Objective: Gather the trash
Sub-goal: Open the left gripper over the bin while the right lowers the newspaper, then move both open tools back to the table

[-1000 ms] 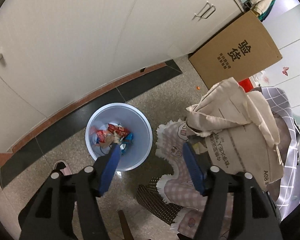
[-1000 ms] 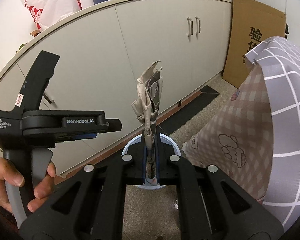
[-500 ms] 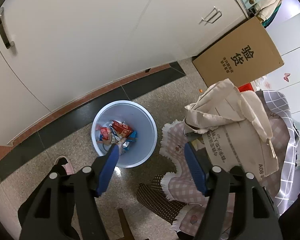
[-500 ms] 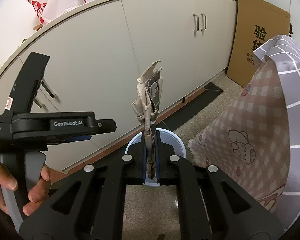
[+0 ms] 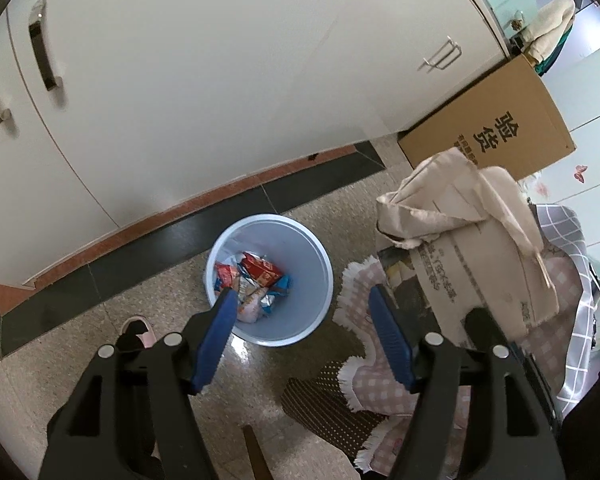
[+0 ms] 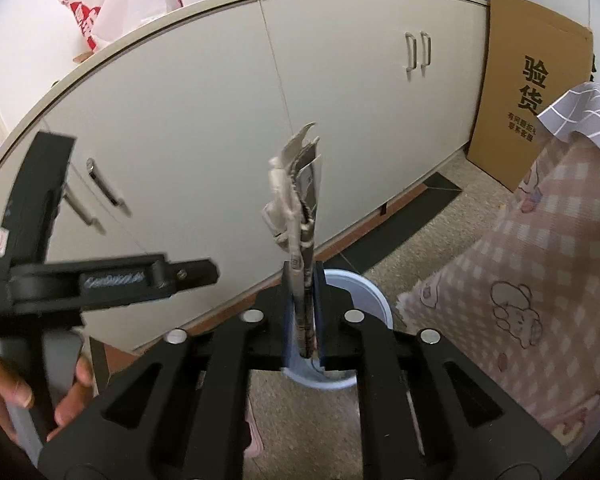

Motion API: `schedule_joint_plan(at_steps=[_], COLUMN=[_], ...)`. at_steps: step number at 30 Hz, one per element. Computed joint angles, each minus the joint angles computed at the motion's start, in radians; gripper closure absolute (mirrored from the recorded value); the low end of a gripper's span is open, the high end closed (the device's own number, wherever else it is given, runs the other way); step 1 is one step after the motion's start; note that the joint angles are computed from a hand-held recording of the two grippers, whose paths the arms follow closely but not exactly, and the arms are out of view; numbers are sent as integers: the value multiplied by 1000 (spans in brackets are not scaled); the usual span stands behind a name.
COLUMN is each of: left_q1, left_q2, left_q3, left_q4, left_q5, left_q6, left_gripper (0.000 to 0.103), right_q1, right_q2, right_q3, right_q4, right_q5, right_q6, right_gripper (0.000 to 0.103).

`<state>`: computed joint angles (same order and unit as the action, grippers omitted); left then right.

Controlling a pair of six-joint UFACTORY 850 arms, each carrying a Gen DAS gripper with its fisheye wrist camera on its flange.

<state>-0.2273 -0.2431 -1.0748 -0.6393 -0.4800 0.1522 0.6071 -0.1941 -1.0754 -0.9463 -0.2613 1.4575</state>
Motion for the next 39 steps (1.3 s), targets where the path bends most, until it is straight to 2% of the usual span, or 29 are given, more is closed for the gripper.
schedule_joint_plan(at_steps=[1,2,13,25,32,39], left_q1=[1,2,-10,-60,-164,-307], left_q2=[1,2,27,155,232,182], left_q3=[1,2,8,40,14,-106], left_q4=[7,16,37,91,243,306], left_q5=[4,6,16,57,112,97], left_q6=[-5,-10,-19,-69,-195,-255], left_gripper=[36,36,35,35,30,29], right_q1=[-5,-7,-6,15,3,-77], right_q2=[-13,-17,6,159,310,506], right_q3=[-9,-12,11,76,143,243], right_q4=[10,-13,-32,-205,-279,-234], right_q5=[1,2,7,-47,-81,-147], right_q6=[-3,25,55,234,318,290], right_gripper=[65,48,48,46,41,33])
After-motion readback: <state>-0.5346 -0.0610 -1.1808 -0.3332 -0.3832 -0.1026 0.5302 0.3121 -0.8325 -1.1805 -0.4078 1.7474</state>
